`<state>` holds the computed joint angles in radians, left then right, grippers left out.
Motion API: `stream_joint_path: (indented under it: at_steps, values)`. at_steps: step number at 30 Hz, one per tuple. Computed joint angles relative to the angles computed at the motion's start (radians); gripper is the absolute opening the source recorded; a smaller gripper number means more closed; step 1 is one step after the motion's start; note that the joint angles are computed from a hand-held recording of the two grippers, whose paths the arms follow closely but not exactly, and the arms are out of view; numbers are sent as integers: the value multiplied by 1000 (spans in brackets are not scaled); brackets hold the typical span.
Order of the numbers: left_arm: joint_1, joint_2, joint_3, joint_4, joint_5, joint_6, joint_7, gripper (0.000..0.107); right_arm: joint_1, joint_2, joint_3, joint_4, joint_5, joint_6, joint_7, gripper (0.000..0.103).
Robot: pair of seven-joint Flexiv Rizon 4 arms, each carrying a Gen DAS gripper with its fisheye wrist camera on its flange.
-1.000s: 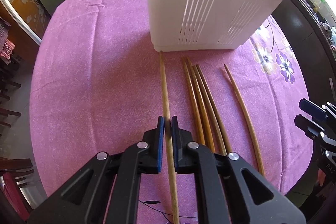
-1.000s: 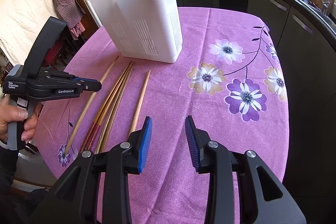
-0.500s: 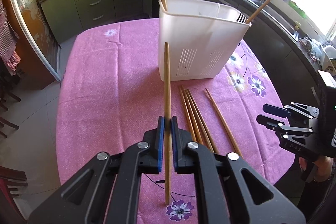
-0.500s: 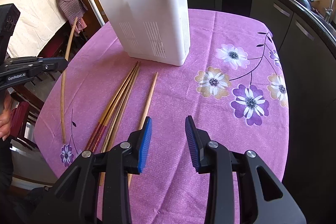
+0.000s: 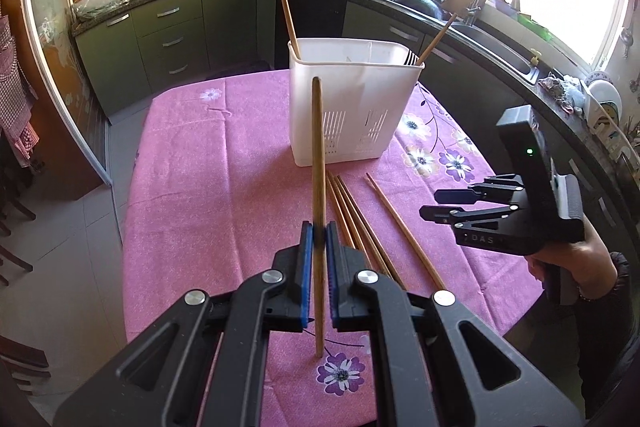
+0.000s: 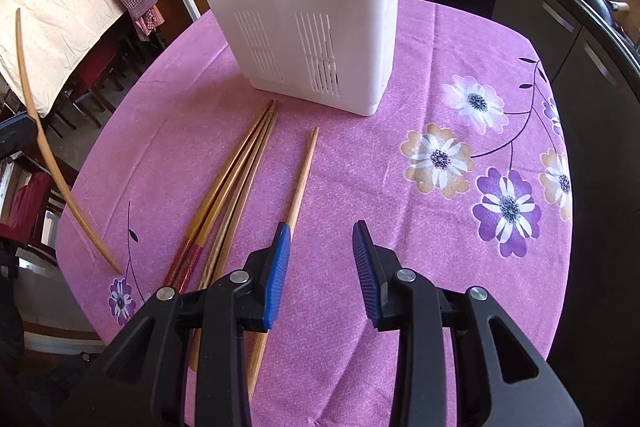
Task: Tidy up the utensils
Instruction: 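Grasp a wooden chopstick with the right gripper and lift it upright, then carry both upright chopsticks over the white caddy and drop them in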
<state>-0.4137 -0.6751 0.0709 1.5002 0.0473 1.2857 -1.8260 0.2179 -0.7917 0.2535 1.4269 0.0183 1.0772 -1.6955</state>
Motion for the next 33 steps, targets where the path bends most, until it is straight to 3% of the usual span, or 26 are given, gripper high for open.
stream_joint_path:
  at_steps: [2,4,16,22,27,33]
  values:
    - [-3,6,8,12,7,13,-6,7,15,-24,-6,-39,-13,-38,8,20]
    - [6,15,0,31,5,31,-2,7,32,-48,-16,-77,-24,-73,21,17]
    - [13,38,-9,93,-13,99,38,7,98,-98,-70,-153,-80,-150,97,17]
    - [9,42,-5,105,-23,113,54,7,118,-96,-84,-131,-114,-118,131,7]
    - [3,45,1,111,-28,118,59,7,83,-47,-49,-67,-89,-16,118,7]
    - [-10,45,11,107,-21,117,63,7,19,103,-2,122,-32,228,82,7]
